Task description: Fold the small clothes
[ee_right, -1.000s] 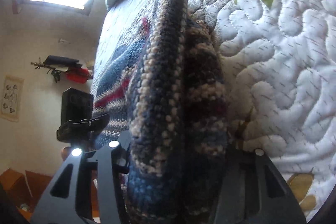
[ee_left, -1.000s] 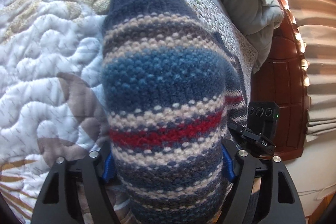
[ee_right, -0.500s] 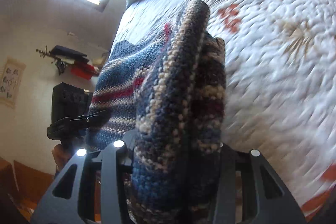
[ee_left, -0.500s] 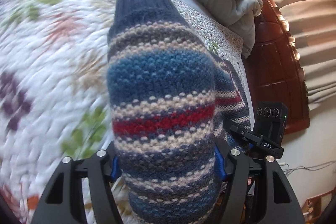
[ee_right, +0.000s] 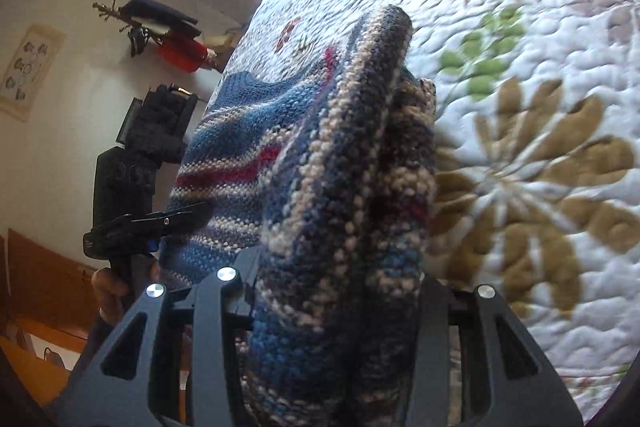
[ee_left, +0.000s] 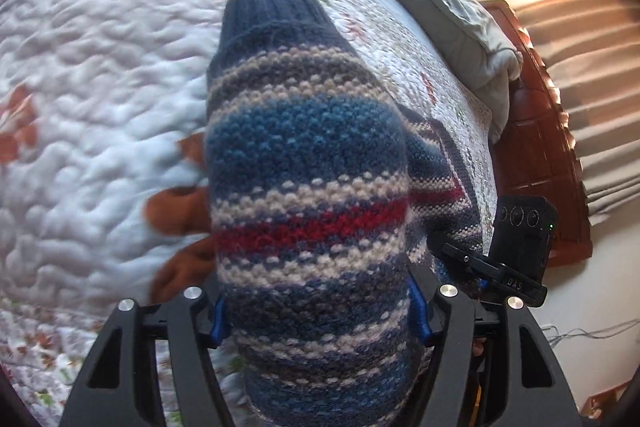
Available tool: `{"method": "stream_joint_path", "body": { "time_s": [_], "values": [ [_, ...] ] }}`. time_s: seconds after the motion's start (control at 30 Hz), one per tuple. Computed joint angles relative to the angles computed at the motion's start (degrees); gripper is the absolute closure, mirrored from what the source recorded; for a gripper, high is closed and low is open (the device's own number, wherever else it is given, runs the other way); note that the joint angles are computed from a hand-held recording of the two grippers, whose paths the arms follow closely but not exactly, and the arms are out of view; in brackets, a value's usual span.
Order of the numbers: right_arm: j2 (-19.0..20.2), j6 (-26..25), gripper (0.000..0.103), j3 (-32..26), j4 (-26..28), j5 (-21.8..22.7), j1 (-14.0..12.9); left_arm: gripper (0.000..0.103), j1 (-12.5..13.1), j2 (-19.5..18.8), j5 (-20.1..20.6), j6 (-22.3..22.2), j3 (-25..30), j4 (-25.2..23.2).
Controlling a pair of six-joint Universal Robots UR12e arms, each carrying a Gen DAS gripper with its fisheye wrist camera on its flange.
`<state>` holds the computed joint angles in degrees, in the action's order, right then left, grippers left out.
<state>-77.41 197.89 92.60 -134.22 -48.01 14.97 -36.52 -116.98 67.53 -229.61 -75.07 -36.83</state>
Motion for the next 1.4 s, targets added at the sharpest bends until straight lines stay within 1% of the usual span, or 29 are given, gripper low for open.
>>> {"method": "stream_joint_path", "body": {
  "time_s": [0.03, 0.1, 0.2, 0.23, 0.27, 0.3, 0.33, 0.4, 0.47, 0.53, 0.6, 0.63, 0.67, 0.73, 0.8, 0.83, 0.87, 0.9, 0.93, 1.03, 1.07, 1.1, 1.17, 1.2, 1.23, 1.3, 1.33, 1.37, 1.4],
  "values": [
    [0.5, 0.4, 0.063, -0.3, -0.4, -0.2, 0.6, 0.036, 0.2, 0.4, 0.0, 0.0, -0.8, 0.1],
    [1.6, 1.5, 0.062, -1.0, -0.9, -0.1, 1.2, 0.035, 0.4, 0.0, -1.0, -1.0, -0.7, 0.3],
    [2.0, 3.2, 0.059, 0.5, -2.4, 2.7, 0.2, 0.031, 0.6, -0.4, -2.0, -3.0, -2.2, 3.0],
    [1.2, 2.2, 0.058, 2.3, -2.5, 3.9, -1.1, 0.029, 0.7, -0.5, -2.2, -3.5, -2.5, 4.0],
    [1.2, 1.5, 0.054, 2.5, -2.3, 4.7, -1.9, 0.028, 0.6, -0.7, -2.2, -3.8, -2.5, 4.8],
    [0.0, -0.2, 0.046, 4.2, -1.7, 5.1, -2.9, 0.025, 0.6, -0.7, -2.2, -4.0, -2.7, 5.2],
    [-0.1, -0.8, 0.043, 4.3, -1.3, 5.4, -3.1, 0.025, 0.6, -0.7, -2.3, -4.1, -2.8, 5.4],
    [-0.4, -3.6, 0.024, 3.1, 2.6, 5.0, -3.5, 0.023, 0.6, -0.3, -1.8, -4.3, -3.0, 5.3],
    [-1.0, -4.8, 0.017, 2.0, 3.9, 4.5, -4.3, 0.022, 0.1, 0.6, 1.1, -4.2, -3.0, 4.3],
    [-1.0, -4.3, 0.016, 0.8, 3.6, 4.0, -4.9, 0.022, -0.9, 1.7, 6.4, -3.7, -3.2, 3.5],
    [-0.4, -3.3, 0.016, -1.0, 2.6, 1.7, -5.1, 0.022, -2.1, 2.7, 11.9, -2.9, -3.5, 3.5],
    [0.3, -3.2, 0.016, -2.3, 3.1, 0.9, -5.0, 0.022, -2.7, 3.2, 14.1, -2.5, -3.8, 3.8],
    [1.4, -2.9, 0.016, -3.9, 3.5, 0.1, -4.8, 0.022, -3.5, 3.7, 17.5, -2.7, -4.2, 4.6],
    [3.2, -2.8, 0.022, -6.3, 4.5, 0.0, -4.4, 0.022, -5.3, 4.2, 22.9, -2.1, -4.3, 5.8],
    [5.0, -4.0, 0.043, -8.8, 6.7, -1.3, -3.7, 0.022, -6.8, 4.6, 27.6, -0.7, -4.7, 8.2],
    [5.7, -5.0, 0.053, -10.1, 8.7, -2.3, -3.3, 0.022, -7.5, 4.6, 29.0, 0.2, -4.7, 9.6],
    [6.2, -6.7, 0.081, -11.2, 10.2, -3.8, -2.7, 0.022, -8.1, 4.6, 29.7, 1.1, -4.8, 11.0],
    [6.2, -8.3, 0.092, -11.6, 9.8, -5.8, -2.2, 0.021, -8.6, 4.4, 30.0, 1.6, -4.7, 12.2],
    [6.0, -8.6, 0.092, -11.2, 7.7, -6.7, -1.9, 0.021, -8.8, 4.2, 29.7, 2.2, -4.7, 13.2],
    [4.0, -7.2, 0.094, -7.2, -3.7, -7.8, -2.2, 0.021, -9.7, 3.3, 29.1, 3.6, -4.4, 14.2],
    [3.8, -6.7, 0.094, -6.6, -5.1, -9.8, -2.1, 0.021, -9.9, 3.0, 28.9, 3.7, -4.3, 14.2],
    [4.1, -6.4, 0.094, -6.7, -4.8, -11.4, -1.9, 0.021, -10.1, 3.0, 29.1, 3.8, -4.8, 14.4],
    [5.0, -4.8, 0.094, -6.8, -1.1, -13.4, -1.9, 0.021, -10.1, 2.8, 28.3, 3.5, -4.9, 14.5],
    [5.2, -4.4, 0.093, -6.5, -0.9, -14.0, -1.8, 0.021, -10.1, 2.9, 28.1, 3.2, -5.0, 14.8],
    [5.2, -3.9, 0.093, -6.1, -1.2, -14.1, -1.9, 0.021, -9.9, 2.8, 27.5, 3.0, -4.9, 15.2],
    [5.2, -2.4, 0.091, -5.6, -1.0, -12.5, -2.2, 0.019, -10.0, 2.9, 27.3, 3.4, -5.0, 14.4],
    [5.0, -2.1, 0.088, -5.6, -0.6, -11.7, -2.4, 0.017, -10.1, 2.9, 27.4, 3.5, -4.8, 14.0],
    [4.7, -1.8, 0.077, -5.5, -0.5, -11.2, -2.7, 0.016, -10.1, 2.9, 27.3, 3.5, -4.7, 13.5],
    [4.0, -1.8, 0.074, -5.1, -1.3, -10.8, -2.9, 0.016, -10.2, 2.9, 27.5, 3.6, -4.4, 12.9]
  ]
}}
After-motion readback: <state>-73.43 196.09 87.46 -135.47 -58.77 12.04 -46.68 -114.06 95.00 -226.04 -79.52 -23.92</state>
